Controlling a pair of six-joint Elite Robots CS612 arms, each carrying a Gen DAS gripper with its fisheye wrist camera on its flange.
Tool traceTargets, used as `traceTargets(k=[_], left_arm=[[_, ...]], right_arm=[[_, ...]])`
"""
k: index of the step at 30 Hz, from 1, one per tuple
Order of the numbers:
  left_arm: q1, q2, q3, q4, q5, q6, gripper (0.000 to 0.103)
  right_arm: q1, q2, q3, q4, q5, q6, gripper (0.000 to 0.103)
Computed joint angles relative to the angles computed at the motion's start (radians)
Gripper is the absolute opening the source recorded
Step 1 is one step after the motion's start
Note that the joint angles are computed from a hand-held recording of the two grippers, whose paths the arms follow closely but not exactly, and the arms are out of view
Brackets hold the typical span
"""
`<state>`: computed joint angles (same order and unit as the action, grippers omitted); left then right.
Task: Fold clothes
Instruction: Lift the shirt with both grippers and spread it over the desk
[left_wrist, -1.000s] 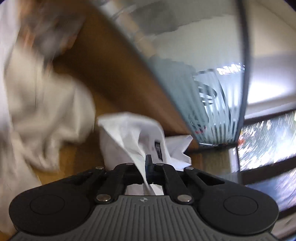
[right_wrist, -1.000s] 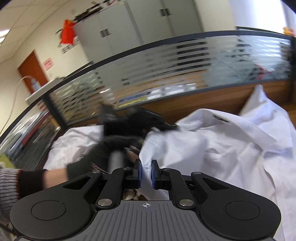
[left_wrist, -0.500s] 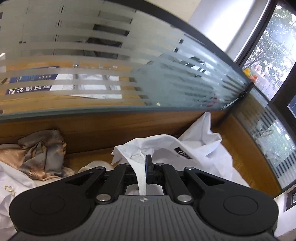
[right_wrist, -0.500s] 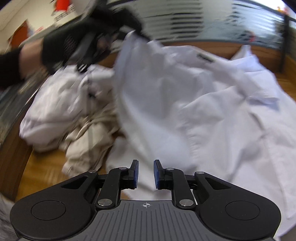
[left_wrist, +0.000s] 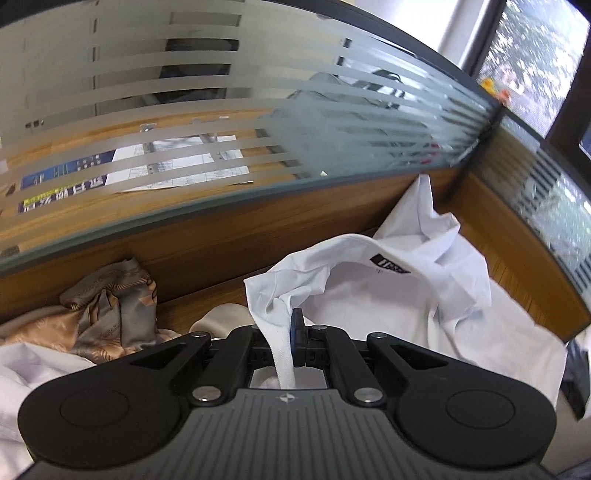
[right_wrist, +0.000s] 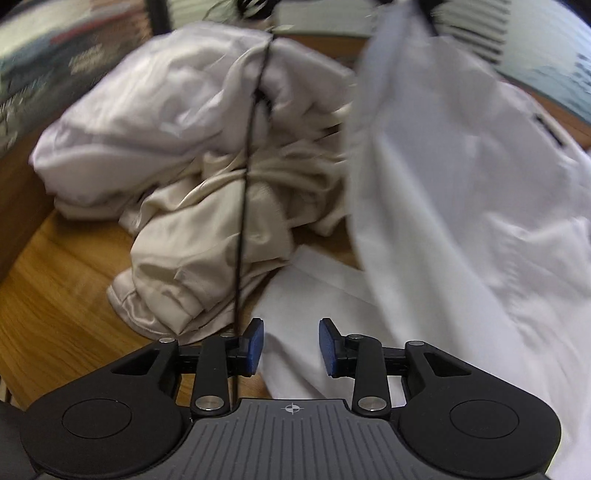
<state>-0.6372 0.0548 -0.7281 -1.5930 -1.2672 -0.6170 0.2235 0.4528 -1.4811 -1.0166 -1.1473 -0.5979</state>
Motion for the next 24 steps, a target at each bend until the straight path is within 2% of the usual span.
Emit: traceTargets(k=[4, 7, 8, 9, 10, 12, 20, 24], left_arm=[[-0.002, 0.006, -0.007, -0.006, 0.01, 0.006, 0.001], [-0.001, 0.011, -0.014, -0.009, 0.015, -0.003, 0.001], [-0.001, 0.012, -0.016, -0.009, 0.018, -0.009, 0.001], [-0.002, 0.014, -0.019, -0.01, 0.027, -0.016, 0.001], [-0.002, 0.016, -0.022, -0.012, 0.034, -0.022, 0.001], [-0.001, 0.021, -0.03, -0.018, 0.038, -0.03, 0.001], [0.004, 0.023, -0.036, -0.009, 0.079, -0.075, 0.001], [0.004, 0.004, -0.013, -0.019, 0.115, -0.091, 0.001]], right_arm=[[0.028, 0.001, 0.019, -0.007, -0.063, -0.06, 0.042], [0.032, -0.002, 0.028, -0.008, -0.084, -0.033, 0.041], [0.033, -0.007, 0.032, -0.001, -0.092, -0.017, 0.035], [0.033, -0.009, 0.033, 0.003, -0.097, -0.016, 0.014], [0.032, -0.011, 0.033, 0.007, -0.102, -0.016, 0.002], [0.03, -0.014, 0.029, 0.014, -0.104, -0.01, 0.003], [-0.058, -0.05, -0.053, 0.04, 0.102, 0.217, 0.003], [-0.103, -0.069, -0.111, -0.035, 0.093, 0.33, 0.002]])
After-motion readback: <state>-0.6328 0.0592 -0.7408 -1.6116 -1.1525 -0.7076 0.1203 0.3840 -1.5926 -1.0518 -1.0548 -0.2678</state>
